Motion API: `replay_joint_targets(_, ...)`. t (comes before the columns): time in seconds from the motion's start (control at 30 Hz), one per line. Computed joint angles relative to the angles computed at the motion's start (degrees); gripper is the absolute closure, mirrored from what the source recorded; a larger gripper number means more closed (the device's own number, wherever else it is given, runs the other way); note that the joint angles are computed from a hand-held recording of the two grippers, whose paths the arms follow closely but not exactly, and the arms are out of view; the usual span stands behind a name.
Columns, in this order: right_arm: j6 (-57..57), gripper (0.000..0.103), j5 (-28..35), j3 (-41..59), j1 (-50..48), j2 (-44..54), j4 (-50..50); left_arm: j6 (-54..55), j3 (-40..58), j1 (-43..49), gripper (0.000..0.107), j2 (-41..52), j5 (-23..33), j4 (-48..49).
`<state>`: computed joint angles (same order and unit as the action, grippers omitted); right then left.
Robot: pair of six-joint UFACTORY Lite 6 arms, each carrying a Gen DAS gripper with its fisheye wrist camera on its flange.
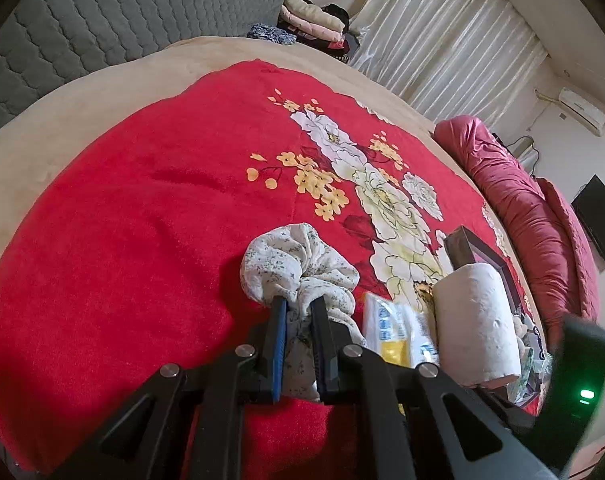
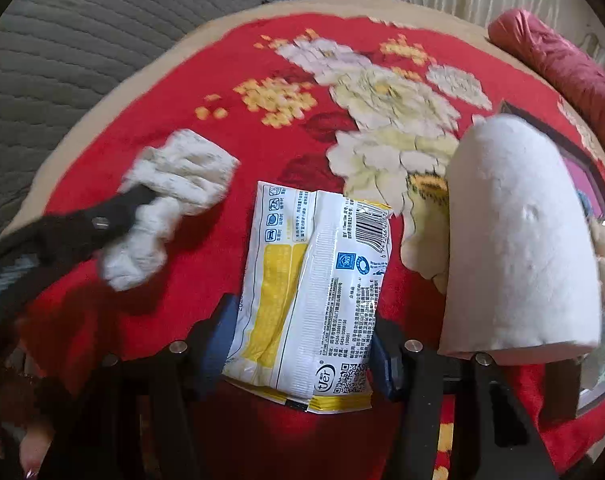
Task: Organize soft objects
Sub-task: 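Lift and carry the scrunchie over the tray with the left tool while the right tool carries the bag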
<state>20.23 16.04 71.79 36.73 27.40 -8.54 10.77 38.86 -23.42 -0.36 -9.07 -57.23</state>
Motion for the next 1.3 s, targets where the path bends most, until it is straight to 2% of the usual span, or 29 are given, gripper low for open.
replay_joint_targets(0.17, 1.4, 0.043, -1.1, -3.2, 1.4, -6.6, -4.0, 3.5, 0.0, -0.4, 0.095, -0.1, -0.7, -3.6)
replay_joint_targets(0.4, 1.7, 0.043, -1.8, -6.9, -1.0, -15.1, -6.9, 20.9, 0.2, -3.1, 0.095, -1.3, -3.5, -21.0)
replay_joint_targets(0.7, -7.8, 0.043, -1.8, -12.7, -7.8, -28.0, -1.5, 42.0, 1.9, -10.7, 0.095, -4.8, -10.3, -42.3)
replay_joint_targets(1.0, -28.0, 0.043, -0.4, -17.0, -19.3, -37.6, 15.8, 53.4, 8.8, -19.0, 0.095, -3.6, -17.4, -53.8)
replay_joint_targets(1.3, -58.5, 0.043, 3.1, -18.4, -38.3, -44.8, 39.0, 61.5, 18.8, -26.3, 0.095, -0.3, -23.3, -59.8)
